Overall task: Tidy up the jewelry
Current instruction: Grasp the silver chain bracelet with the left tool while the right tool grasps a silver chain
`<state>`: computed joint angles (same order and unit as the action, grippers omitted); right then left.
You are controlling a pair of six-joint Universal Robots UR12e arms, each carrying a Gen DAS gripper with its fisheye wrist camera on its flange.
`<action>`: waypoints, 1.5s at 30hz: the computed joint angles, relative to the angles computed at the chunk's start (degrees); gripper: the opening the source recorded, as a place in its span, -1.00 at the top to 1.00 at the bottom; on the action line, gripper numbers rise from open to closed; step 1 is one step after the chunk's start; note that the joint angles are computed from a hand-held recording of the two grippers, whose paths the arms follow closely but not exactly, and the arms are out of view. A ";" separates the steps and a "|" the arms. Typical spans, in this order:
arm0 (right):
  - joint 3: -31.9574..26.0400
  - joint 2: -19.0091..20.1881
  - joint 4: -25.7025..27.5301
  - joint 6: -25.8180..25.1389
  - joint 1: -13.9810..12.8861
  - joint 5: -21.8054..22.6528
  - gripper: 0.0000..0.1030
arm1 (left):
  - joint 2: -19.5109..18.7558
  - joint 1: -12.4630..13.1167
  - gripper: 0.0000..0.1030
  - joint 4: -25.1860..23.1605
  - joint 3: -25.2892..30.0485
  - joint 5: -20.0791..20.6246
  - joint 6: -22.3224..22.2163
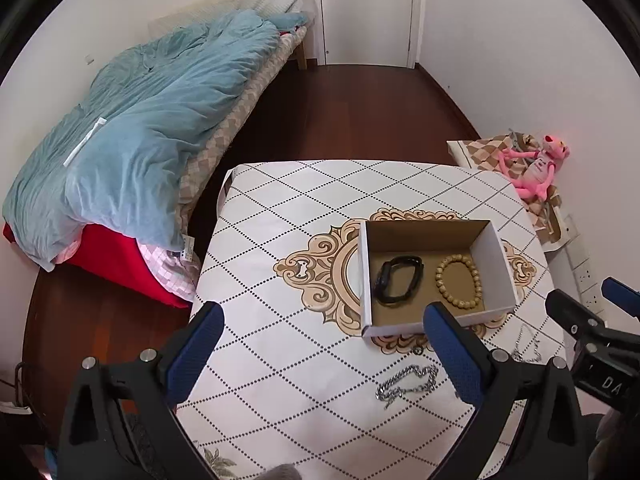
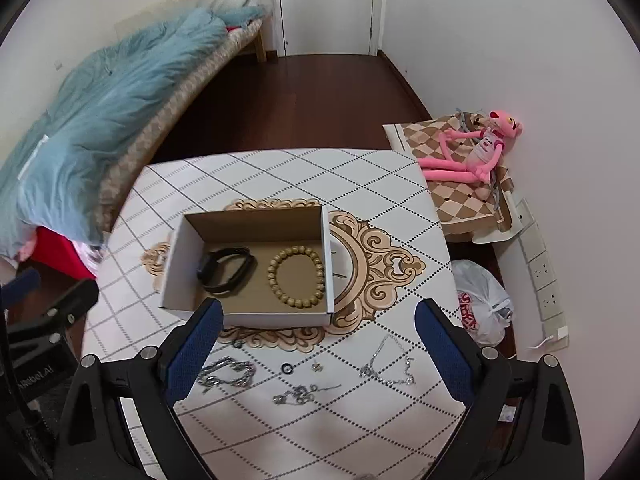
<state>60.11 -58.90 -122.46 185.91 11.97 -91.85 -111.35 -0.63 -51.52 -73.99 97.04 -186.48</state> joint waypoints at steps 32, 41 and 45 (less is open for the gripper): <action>18.00 -2.54 -10.73 1.97 0.88 6.42 0.78 | 0.20 -0.12 -0.98 -7.45 -8.67 3.83 -2.38; 19.61 -5.07 -14.31 6.55 -1.38 6.59 0.78 | -1.65 1.47 -0.94 -7.26 -7.12 -12.25 -3.86; 19.63 -5.13 -14.08 7.90 -1.80 6.27 0.78 | -3.38 0.18 -0.45 -7.77 -5.21 -11.84 -0.16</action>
<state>79.74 -64.03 -136.54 193.82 10.17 -85.58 -114.73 -0.45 -59.28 -79.21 85.21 -186.64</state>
